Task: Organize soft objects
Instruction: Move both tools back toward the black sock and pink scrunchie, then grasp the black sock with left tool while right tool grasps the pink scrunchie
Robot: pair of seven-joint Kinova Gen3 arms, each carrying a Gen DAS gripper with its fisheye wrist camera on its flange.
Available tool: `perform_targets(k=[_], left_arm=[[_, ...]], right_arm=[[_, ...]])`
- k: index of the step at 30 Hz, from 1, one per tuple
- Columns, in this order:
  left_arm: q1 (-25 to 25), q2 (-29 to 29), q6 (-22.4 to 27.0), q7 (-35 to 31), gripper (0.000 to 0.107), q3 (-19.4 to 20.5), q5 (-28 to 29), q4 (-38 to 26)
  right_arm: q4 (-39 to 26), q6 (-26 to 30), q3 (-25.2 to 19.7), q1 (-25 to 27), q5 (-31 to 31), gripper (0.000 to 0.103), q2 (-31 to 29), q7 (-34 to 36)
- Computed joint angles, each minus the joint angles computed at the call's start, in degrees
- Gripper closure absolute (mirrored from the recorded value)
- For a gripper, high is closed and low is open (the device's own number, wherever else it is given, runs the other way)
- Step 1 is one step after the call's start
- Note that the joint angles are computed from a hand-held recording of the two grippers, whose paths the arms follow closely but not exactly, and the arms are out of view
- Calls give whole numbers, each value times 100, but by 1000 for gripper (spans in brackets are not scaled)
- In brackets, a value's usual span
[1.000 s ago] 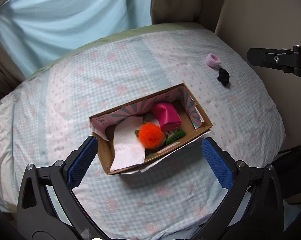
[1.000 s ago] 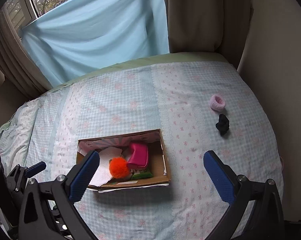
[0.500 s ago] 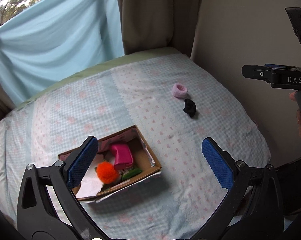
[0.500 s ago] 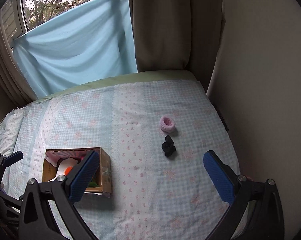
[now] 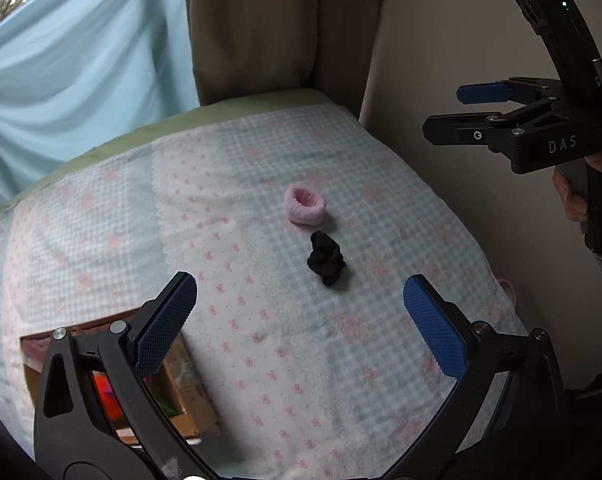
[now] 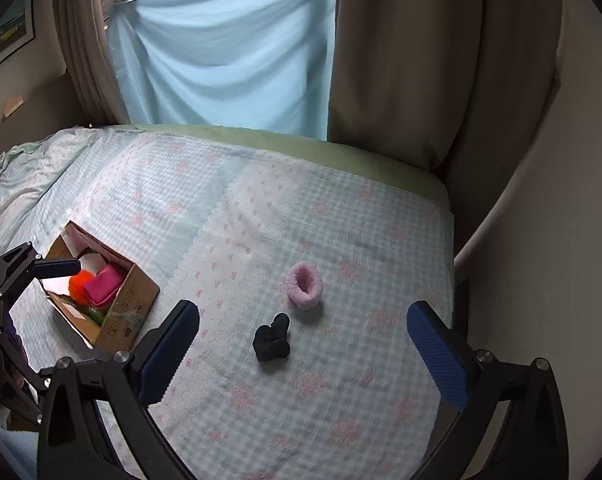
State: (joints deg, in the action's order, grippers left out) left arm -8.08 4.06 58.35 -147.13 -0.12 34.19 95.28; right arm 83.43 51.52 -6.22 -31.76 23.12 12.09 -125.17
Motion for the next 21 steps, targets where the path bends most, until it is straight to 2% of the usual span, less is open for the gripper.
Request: perform_targets(k=[4,8,12,15,18,19,21], left_arm=[[356,463,-891,109,5,360,-55,348],[679,953,-1754,51,5,634,-208,548],[819,1584,-2366,38,5,915,-370,553],[665,2105,-2618,-203,5,1282,-268,454],[865,2563,-2939,50,9,1311,-542,290],[853,2714,-2939,137,14,1360,-608,202],[890,2966,-2948,348,25,1394,-775,50]], right_arm=[[374,-917,-718,1062,-11,0,476,932],[418,-1445,-1661,2124,13,0,1143,1864],[101,-1559,-2557,3049,-40,0,1947,2796],[-221,-1510,-2467,3005,-128,0,2436,3262],[-450,-1564,-2425,2988,-277,0,2815,3656],[-521,-1571,-2460,3015,-296,1,2944,3741],[-705,-1524,-2458,2984,-369,9,3179,3895]])
